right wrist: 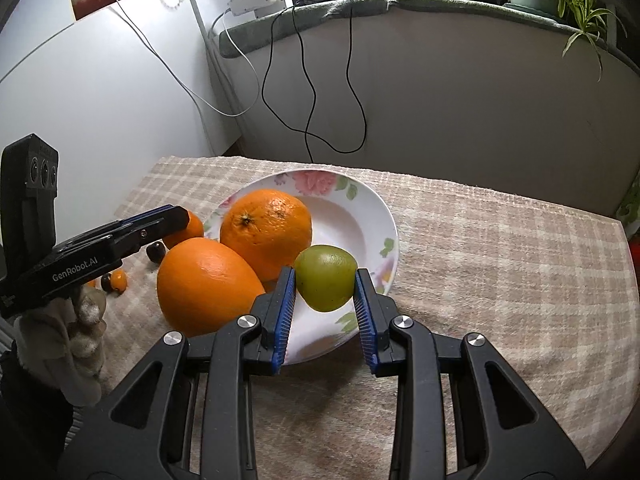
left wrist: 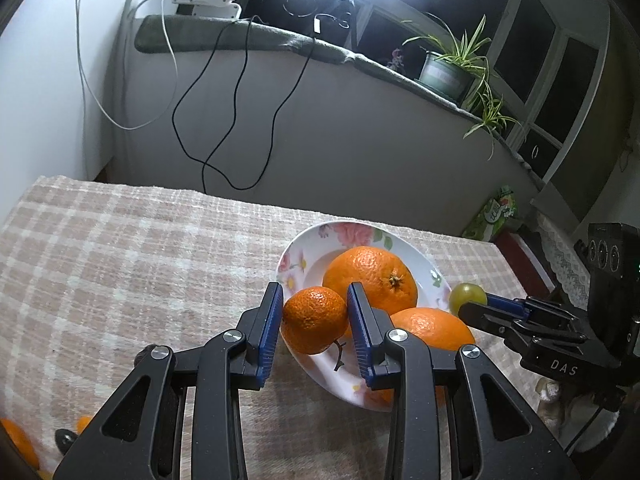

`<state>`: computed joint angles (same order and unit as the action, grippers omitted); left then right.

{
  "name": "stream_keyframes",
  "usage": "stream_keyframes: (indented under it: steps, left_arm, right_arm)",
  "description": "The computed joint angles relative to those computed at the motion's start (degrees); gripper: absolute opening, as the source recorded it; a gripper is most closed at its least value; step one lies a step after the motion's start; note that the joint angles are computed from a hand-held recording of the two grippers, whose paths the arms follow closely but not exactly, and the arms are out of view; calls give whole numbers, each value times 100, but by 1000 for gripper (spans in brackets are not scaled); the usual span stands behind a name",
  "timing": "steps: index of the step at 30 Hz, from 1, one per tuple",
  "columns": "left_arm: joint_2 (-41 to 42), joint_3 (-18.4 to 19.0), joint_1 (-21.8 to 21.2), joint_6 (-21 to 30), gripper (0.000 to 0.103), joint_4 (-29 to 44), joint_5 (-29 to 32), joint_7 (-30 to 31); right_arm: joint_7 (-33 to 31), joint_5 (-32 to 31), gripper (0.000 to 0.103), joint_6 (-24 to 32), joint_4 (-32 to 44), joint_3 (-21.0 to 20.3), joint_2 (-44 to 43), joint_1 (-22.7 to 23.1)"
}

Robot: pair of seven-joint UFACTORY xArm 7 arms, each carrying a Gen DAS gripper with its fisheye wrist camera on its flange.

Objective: Organize fruits
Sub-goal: 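Carry the mandarin with the left tool while the right tool carries the plum to the plate, then open the left tool over the plate while the right tool releases the plum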

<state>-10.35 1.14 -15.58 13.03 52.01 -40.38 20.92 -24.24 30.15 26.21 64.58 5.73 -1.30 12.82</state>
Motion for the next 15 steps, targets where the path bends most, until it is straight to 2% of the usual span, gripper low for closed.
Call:
stream_keyframes:
  steps: [10,12,15]
  left_arm:
    - [73,-24,46,174,34,132,-133,68]
    - [65,-49,60,161,41,135,-123,49]
    - [54,-74,81,122,45,133,-60,-16]
  right_arm:
    - [84,-145,31,-26,-17,10,27,-15]
    - [76,-144,31,-21,-26,13,17,-12]
    - [79,-181,31,-30,-29,12,16,-9]
